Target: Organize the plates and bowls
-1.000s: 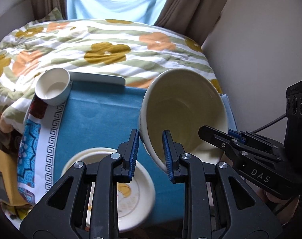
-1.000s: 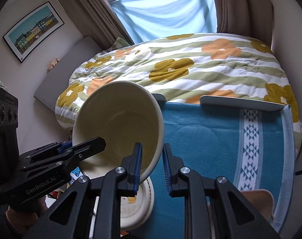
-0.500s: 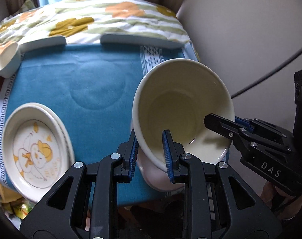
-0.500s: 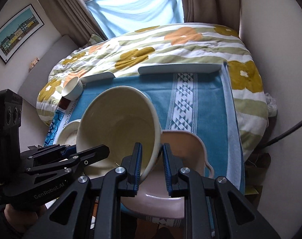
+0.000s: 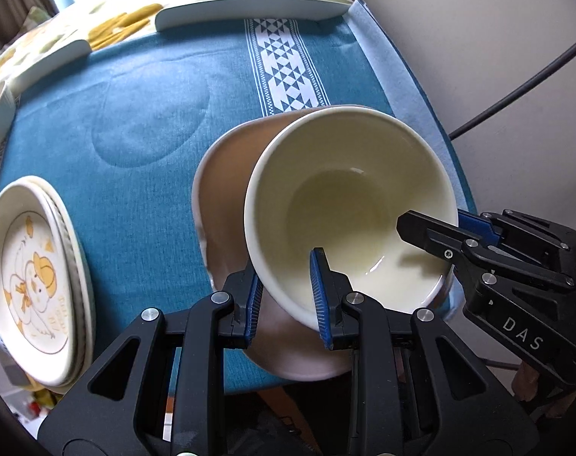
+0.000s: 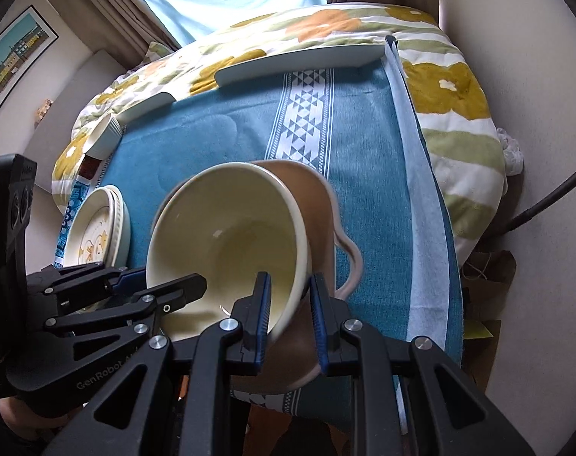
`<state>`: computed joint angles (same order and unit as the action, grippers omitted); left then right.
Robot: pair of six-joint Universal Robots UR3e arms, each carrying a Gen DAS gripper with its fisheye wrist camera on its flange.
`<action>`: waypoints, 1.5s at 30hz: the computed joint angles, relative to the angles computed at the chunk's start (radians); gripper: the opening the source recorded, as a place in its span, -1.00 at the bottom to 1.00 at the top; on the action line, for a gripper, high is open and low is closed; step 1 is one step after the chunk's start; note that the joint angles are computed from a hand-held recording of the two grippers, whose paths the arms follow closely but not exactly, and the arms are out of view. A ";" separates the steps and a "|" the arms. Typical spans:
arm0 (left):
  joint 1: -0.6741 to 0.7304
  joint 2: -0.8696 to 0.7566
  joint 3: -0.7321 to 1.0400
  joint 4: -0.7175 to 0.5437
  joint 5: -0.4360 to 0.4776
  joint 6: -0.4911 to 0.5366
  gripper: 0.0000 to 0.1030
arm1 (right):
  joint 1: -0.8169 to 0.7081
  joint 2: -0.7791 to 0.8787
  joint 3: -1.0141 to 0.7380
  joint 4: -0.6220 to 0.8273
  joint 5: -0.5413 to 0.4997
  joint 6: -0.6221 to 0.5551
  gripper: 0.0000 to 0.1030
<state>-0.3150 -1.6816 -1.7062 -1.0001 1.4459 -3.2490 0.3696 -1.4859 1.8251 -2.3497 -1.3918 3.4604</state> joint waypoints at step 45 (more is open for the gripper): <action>-0.020 0.186 0.011 0.052 0.273 0.043 -0.57 | 0.028 -0.128 -0.058 0.074 -0.083 0.009 -0.63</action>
<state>-0.3348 -1.4955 -1.6948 -0.9483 1.7185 -3.2063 0.3972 -1.6138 1.7672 -2.2759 -1.4747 3.4694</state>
